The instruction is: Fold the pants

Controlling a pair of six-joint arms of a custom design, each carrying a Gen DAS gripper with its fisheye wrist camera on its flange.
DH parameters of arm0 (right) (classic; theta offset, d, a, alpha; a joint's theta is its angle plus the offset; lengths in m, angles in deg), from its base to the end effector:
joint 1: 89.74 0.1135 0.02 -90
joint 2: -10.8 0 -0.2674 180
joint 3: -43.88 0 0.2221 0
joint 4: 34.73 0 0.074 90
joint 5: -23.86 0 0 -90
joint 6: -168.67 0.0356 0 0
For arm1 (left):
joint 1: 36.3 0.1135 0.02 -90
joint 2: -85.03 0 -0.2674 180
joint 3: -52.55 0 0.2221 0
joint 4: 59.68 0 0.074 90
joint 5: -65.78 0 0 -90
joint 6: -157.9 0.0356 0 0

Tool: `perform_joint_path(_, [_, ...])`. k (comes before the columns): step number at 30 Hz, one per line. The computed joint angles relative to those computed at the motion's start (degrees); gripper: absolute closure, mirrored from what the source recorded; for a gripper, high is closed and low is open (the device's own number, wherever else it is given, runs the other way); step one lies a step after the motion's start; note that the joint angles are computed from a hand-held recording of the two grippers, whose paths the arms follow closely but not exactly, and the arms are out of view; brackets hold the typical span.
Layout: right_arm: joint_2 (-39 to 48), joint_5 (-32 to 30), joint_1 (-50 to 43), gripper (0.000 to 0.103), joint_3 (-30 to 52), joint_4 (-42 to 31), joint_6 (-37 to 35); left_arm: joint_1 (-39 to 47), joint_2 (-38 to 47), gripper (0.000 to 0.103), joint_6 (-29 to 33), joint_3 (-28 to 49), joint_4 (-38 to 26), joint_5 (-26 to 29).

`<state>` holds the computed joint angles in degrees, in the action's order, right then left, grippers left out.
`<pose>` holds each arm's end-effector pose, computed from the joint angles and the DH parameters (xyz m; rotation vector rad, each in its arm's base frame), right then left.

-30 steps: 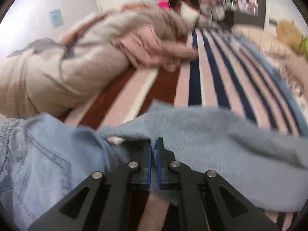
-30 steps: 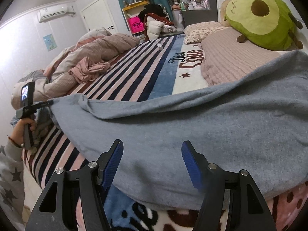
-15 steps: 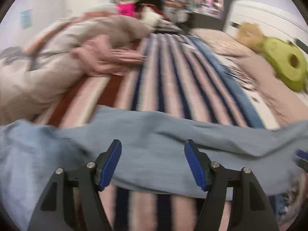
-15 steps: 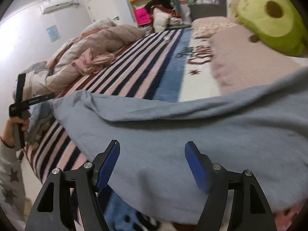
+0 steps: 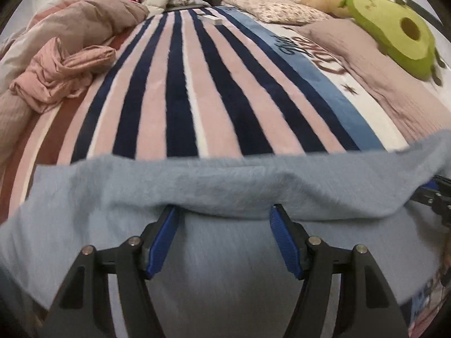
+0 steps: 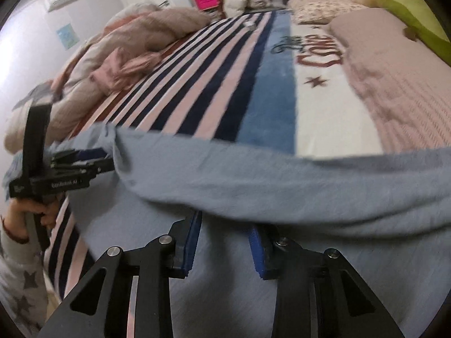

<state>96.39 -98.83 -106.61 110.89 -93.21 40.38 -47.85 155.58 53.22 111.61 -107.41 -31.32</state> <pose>0.2288 -0.0493 0.2080 -0.5746 2.5676 0.5455 0.2013 -0.0366 0.2275 -0.1150 2.5891 -0.0053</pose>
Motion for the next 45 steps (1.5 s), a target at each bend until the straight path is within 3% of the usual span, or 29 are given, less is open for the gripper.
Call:
perform_joint_path(2, [1.8, 1.1, 0.0, 0.077, 1.4, 2.5, 2.5, 2.8, 2.2, 0.039, 0.4, 0.4, 2.8, 0.4])
perform_joint_path(6, [3.7, 2.8, -1.3, 0.077, 3.0, 5.9, 6.3, 5.0, 5.5, 0.039, 0.6, 1.9, 5.1, -3.9])
perform_joint_path(11, [2.3, -0.2, -7.3, 0.07, 5.7, 0.0, 1.7, 7.1, -0.7, 0.039, 0.8, 0.7, 3.9, -0.6])
perform_joint_path(13, [0.7, -3.1, -11.8, 0.052, 7.5, -5.3, -3.0, 6.8, -5.2, 0.033, 0.6, 0.2, 1.5, 0.3])
perform_joint_path(19, [-0.9, -8.8, -31.0, 0.037, 17.1, -21.6, -21.4, 3.2, -18.4, 0.024, -0.7, -0.6, -8.0, 1.2])
perform_joint_path(22, [1.7, -10.6, -41.3, 0.025, 23.4, -26.2, -28.3, 0.4, -24.4, 0.022, -2.6, -1.3, -12.2, 0.2])
perform_joint_path(24, [5.7, -11.0, -47.0, 0.024, 28.7, -30.1, -31.4, -2.1, -27.7, 0.022, -4.5, -1.7, -14.4, -1.1])
perform_joint_path(29, [19.2, -11.0, -54.7, 0.017, 42.0, -38.8, -31.5, -11.3, -34.2, 0.021, -11.7, -2.3, -20.0, -6.9])
perform_joint_path(33, [25.2, -12.1, -56.1, 0.012, 45.9, -34.4, -25.3, -16.9, -37.8, 0.021, -16.8, -2.1, -25.0, -11.8])
perform_joint_path(37, [31.5, -14.4, -55.7, 0.012, 50.8, -34.4, -20.9, -19.3, -40.7, 0.021, -20.5, -1.8, -28.8, -13.3])
perform_joint_path(40, [35.5, -17.9, -56.1, 0.013, 54.8, -38.4, -22.3, -20.8, -42.1, 0.021, -22.6, -1.8, -30.7, -14.8])
perform_joint_path(41, [36.3, -18.7, -56.3, 0.017, 55.7, -39.7, -23.5, -21.3, -42.3, 0.021, -23.2, -1.7, -31.1, -15.3])
perform_joint_path(45, [38.1, -20.9, -57.8, 0.057, 58.0, -43.3, -26.7, -25.1, -41.9, 0.021, -26.6, -1.7, -32.1, -17.8])
